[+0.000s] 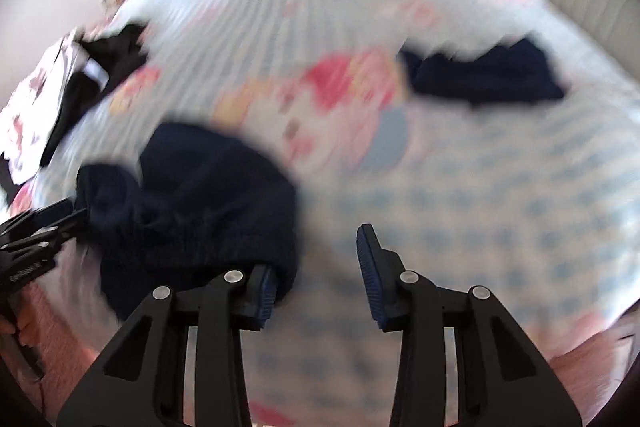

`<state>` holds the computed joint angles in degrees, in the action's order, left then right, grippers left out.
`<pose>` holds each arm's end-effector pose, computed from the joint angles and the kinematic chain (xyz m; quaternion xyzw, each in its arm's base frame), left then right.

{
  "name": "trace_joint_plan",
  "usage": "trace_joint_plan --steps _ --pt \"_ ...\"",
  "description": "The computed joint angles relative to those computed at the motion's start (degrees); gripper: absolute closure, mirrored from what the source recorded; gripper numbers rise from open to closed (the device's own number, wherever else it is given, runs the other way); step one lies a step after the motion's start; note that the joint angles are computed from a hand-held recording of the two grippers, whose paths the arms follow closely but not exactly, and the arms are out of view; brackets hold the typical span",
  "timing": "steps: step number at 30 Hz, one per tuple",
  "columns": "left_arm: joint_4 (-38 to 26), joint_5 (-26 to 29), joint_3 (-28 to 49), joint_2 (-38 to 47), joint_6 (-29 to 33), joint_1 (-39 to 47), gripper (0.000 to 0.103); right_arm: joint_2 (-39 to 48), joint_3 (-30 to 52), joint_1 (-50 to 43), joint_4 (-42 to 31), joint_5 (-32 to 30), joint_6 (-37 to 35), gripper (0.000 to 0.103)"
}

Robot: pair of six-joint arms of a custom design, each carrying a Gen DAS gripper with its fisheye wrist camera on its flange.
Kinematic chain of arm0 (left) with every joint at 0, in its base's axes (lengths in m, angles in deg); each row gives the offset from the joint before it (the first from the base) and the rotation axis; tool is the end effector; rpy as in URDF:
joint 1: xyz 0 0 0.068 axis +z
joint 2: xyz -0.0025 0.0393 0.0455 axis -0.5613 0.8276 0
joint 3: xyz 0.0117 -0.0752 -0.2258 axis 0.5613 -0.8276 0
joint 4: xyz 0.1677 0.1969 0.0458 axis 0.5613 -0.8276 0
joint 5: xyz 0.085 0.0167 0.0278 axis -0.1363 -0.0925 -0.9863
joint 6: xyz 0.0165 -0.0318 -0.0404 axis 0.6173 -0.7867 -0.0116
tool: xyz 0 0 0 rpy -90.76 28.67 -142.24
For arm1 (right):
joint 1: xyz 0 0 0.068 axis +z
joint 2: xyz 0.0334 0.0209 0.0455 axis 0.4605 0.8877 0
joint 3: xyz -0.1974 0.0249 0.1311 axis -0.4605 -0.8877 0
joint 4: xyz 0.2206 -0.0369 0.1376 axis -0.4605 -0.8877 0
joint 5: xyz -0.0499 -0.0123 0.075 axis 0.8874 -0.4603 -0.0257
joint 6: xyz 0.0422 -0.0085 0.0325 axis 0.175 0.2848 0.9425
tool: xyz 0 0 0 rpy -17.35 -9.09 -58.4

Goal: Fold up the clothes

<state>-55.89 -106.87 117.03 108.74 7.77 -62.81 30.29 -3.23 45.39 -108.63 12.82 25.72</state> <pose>0.1071 -0.0440 0.2080 -0.1776 0.9277 -0.0252 0.3275 0.2300 0.0790 0.2300 -0.2220 0.9223 0.0849 0.3048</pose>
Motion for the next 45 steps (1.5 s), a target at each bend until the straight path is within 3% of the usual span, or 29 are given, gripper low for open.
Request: trace_joint_plan --steps 2,6,9,12,14,17,22,24,26,28,29,30,31,34,38,40,42,45 --pt "-1.4 2.6 0.2 -3.4 1.1 0.9 0.045 -0.9 0.9 -1.0 0.2 1.6 0.3 0.065" --pt "-2.7 4.6 -1.8 -5.5 -2.0 -9.8 0.045 -1.9 -0.2 -2.1 -1.8 0.6 -0.8 0.065" --pt "0.7 2.6 -2.4 2.9 -4.0 -13.8 0.045 -1.5 -2.8 -1.0 -2.1 0.6 -1.7 0.065" --pt "2.2 2.5 -0.3 13.9 -3.4 -8.9 0.048 1.0 -3.2 0.3 -2.6 0.1 -1.4 0.065" --pt "1.6 0.6 1.3 11.5 -2.9 -6.7 0.054 -0.1 -3.5 0.5 -2.2 0.8 -1.2 0.065" --pt "1.4 -3.0 3.7 6.9 -1.9 -4.9 0.055 -4.3 -2.9 -1.0 -1.8 2.1 -1.4 0.065" --pt "6.2 3.3 2.8 5.4 2.9 0.8 0.055 -5.4 0.7 -4.7 -3.2 -0.2 -1.3 0.062" --pt "7.7 2.3 0.1 6.7 1.1 -0.9 0.055 -4.2 0.2 -3.8 -3.3 0.6 -1.5 0.062" --pt "9.5 5.2 -3.5 5.3 -0.9 -0.4 0.056 -2.2 -1.3 -3.0 -3.2 0.0 -2.3 0.062" --pt "10.8 7.7 -6.0 3.6 -2.0 0.2 0.069 1.7 -2.5 -1.7 -2.7 -0.6 -3.4 0.062" --pt "9.7 6.1 -5.6 3.1 -3.7 -1.2 0.090 3.8 -2.7 -1.2 -2.5 -0.6 -3.6 0.063" --pt "6.7 1.6 -3.7 2.5 -6.9 -4.9 0.095 3.0 -2.5 -1.3 -2.6 -0.3 -3.5 0.070" --pt "3.6 -3.0 -1.6 2.5 -10.3 -8.9 0.095 1.3 -2.3 -1.6 -2.6 -0.1 -3.3 0.088" --pt "-3.4 -11.7 6.9 -1.7 -13.8 -16.3 0.095 -4.4 -0.7 -3.0 -3.4 0.1 -2.9 0.088" --pt "-11.0 -24.9 20.7 5.9 -16.9 -28.2 0.095 -10.4 6.9 -6.5 -6.6 -2.6 -2.9 0.087" --pt "-13.3 -28.0 24.4 9.0 -19.5 -32.2 0.095 -12.2 9.3 -7.5 -8.2 -4.1 -2.4 0.087" --pt "-11.7 -27.1 25.6 8.0 -16.9 -31.8 0.095 -13.4 11.2 -8.9 -10.4 -7.0 -2.2 0.087" --pt "-2.4 -17.5 21.8 6.4 -5.3 -20.2 0.095 -13.9 11.8 -10.4 -11.7 -9.8 -3.6 0.083"
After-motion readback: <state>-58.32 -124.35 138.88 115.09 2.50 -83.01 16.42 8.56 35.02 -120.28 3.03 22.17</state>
